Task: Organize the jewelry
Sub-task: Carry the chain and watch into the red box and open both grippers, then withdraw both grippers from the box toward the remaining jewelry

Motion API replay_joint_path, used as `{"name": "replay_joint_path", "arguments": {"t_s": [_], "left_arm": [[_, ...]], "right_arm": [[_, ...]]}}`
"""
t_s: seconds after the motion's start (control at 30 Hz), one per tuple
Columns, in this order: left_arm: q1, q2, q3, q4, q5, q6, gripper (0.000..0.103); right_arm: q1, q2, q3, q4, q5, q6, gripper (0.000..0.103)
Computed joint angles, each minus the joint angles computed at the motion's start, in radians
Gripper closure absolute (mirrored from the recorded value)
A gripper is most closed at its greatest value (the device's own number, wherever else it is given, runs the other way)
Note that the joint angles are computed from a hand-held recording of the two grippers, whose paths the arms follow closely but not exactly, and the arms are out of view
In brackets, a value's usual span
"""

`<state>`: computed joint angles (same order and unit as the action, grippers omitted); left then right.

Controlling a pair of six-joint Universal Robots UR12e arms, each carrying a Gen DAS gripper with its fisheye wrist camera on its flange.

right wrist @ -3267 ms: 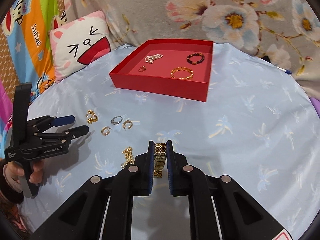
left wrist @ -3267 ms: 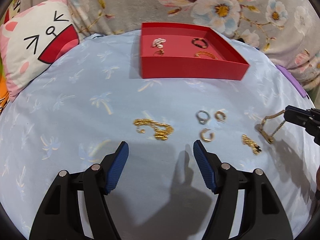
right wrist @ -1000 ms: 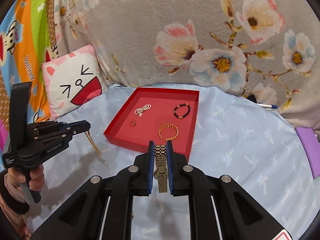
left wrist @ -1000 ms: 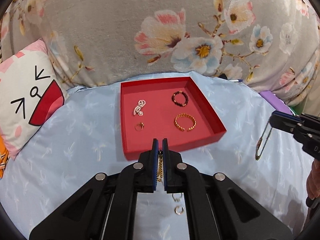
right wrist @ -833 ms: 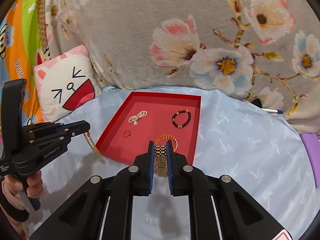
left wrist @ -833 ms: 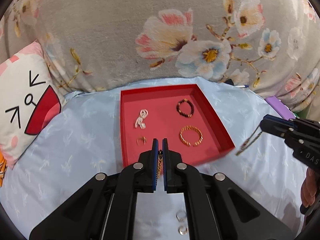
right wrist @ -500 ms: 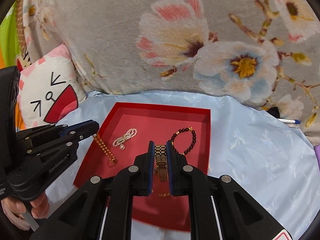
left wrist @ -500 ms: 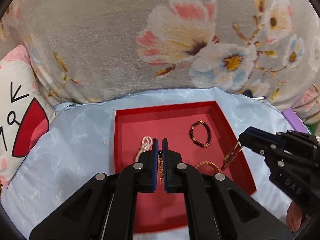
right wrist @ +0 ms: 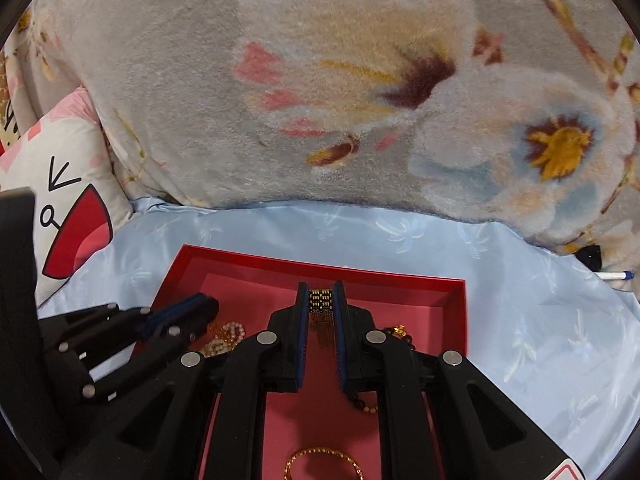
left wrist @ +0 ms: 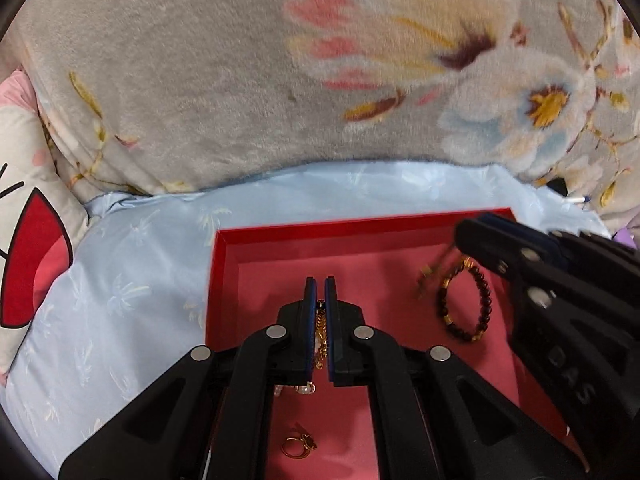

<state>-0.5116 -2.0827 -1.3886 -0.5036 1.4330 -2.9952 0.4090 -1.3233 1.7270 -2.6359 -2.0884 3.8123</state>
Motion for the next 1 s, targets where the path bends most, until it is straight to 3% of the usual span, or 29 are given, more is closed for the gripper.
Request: {"name": "replay_joint_path", "arguments": {"t_s": [0.33, 0.37, 0.43, 0.53, 0.57, 0.7, 1.0], "left_arm": [[-0.004, 0.013, -0.054, -0.018, 0.041, 0.042, 0.096], [-0.003, 0.015, -0.056, -0.015, 0.039, 0.038, 0.093], [-0.002, 0.018, -0.063, 0.005, 0.043, 0.033, 0.071], [-0.004, 0.026, -0.082, 0.060, 0.059, 0.030, 0.054], [-0.005, 0.028, -0.086, 0.071, 0.063, 0.031, 0.052], [0.003, 0.047, -0.112, 0.110, 0.050, 0.015, 0.049], [0.038, 0.141, -0.213, 0.147, -0.010, 0.005, 0.048]], "right_arm": [[0.007, -0.023, 0.035, 0.136, 0.087, 0.022, 0.092], [0.008, -0.024, 0.040, 0.142, 0.096, 0.021, 0.092], [0.012, -0.026, 0.050, 0.148, 0.099, 0.019, 0.092], [0.018, -0.032, 0.070, 0.113, 0.091, 0.024, 0.090], [0.016, -0.039, 0.070, 0.130, 0.107, 0.033, 0.089], [0.026, -0.064, 0.102, 0.061, 0.102, 0.040, 0.088], [0.119, -0.144, 0.163, -0.004, -0.008, 0.068, 0.079]]}}
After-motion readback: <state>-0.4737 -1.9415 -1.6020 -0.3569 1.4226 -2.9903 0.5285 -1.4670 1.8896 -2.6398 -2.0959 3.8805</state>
